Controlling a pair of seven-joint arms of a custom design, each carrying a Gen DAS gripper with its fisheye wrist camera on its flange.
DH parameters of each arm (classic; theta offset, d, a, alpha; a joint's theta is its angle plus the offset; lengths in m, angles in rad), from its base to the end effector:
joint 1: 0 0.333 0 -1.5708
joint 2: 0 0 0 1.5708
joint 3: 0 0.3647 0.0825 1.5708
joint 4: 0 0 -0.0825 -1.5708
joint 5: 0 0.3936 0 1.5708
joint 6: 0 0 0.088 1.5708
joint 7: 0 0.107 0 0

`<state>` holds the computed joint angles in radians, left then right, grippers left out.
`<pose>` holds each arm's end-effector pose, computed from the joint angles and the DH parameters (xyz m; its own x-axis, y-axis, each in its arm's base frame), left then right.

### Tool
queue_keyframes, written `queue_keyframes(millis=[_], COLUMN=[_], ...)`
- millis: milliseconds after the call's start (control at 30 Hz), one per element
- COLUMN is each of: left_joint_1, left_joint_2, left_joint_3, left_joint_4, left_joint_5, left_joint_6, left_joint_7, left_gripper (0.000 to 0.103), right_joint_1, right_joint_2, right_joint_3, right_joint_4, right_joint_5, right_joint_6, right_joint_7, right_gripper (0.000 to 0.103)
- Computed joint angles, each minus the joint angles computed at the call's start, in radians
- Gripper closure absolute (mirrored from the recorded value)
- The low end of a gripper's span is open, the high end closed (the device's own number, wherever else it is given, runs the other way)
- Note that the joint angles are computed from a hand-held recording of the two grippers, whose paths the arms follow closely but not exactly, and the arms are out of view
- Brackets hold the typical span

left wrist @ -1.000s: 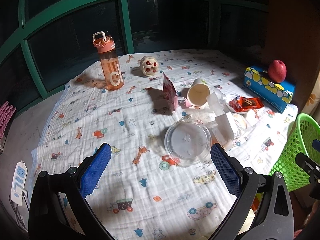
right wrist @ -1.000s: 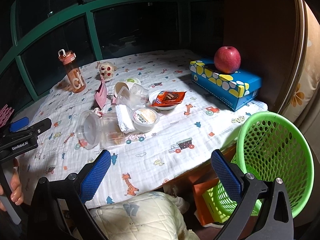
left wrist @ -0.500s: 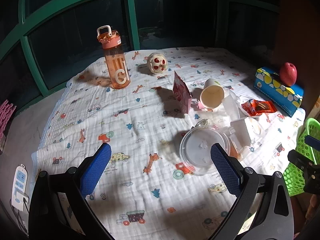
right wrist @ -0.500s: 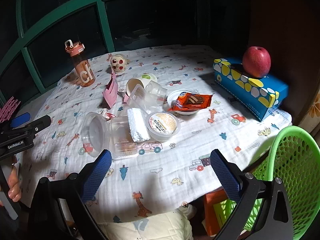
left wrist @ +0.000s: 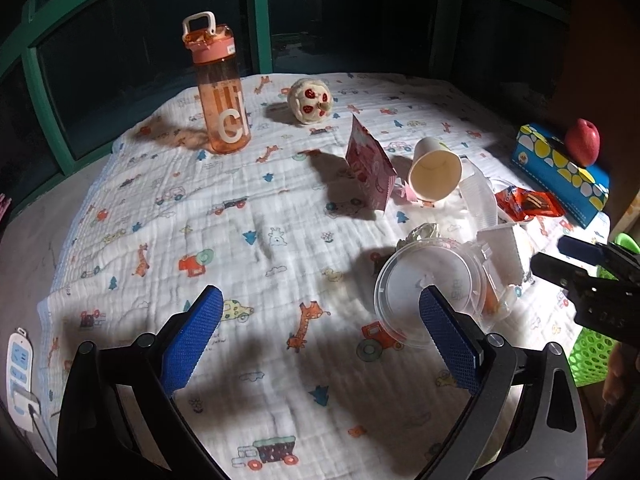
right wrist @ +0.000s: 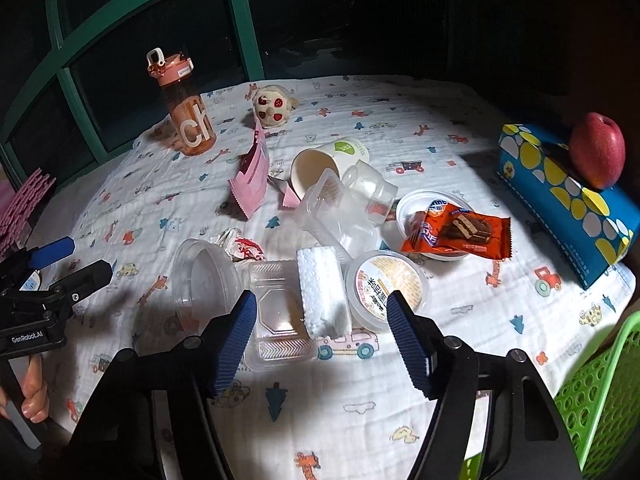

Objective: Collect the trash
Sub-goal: 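Grasp the white foam block with the right gripper while the left gripper grasps the clear lid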

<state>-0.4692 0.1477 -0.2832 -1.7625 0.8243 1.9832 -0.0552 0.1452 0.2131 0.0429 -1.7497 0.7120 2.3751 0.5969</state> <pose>0.5022 -0.3923 0.5486 0.5330 -0.8461 0.0061 -0.6292 -0.4011 -0.6658 0.6647 0.1312 0.5377 0.7037 -0.6947 -0.1490 -0.6056 -0.4768 -0.6371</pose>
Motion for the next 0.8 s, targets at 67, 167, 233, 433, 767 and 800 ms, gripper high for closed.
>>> queue_keyframes(millis=[67,167,233,433,767,800], left_joint_1=[0.002,0.01,0.013,0.038,0.086,0.091], left_joint_2=[0.005,0.005,0.009,0.004,0.028,0.032], left_joint_3=[0.001,0.005,0.006,0.016,0.031,0.032], left_joint_4=[0.0,-0.008,-0.009,-0.046,-0.083,-0.086], left_joint_5=[0.003,-0.004,-0.007,-0.025,-0.076,-0.091], left_joint_6=[0.005,0.037,0.047,0.151,0.371,0.391], left_joint_7=[0.012,0.031,0.044,0.067,0.158,0.17], left_gripper=[0.007,0.007,0.007,0.015,0.039,0.041], right_joint_1=[0.006,0.019,0.021,0.038,0.017,0.014], right_joint_2=[0.019,0.044,0.058,0.083,0.062,0.057], right_joint_3=[0.002,0.004,0.006,0.005,0.012,0.011], right_joint_4=[0.021,0.043,0.059,0.08,0.059,0.056], right_joint_5=[-0.013,-0.042,-0.051,-0.101,-0.063,-0.056], right_joint_6=[-0.008,0.002,-0.008,0.006,0.02,0.016], right_joint_7=[0.009,0.032,0.046,0.08,0.061,0.061], right_gripper=[0.046,0.052,0.057,0.071,0.076,0.076])
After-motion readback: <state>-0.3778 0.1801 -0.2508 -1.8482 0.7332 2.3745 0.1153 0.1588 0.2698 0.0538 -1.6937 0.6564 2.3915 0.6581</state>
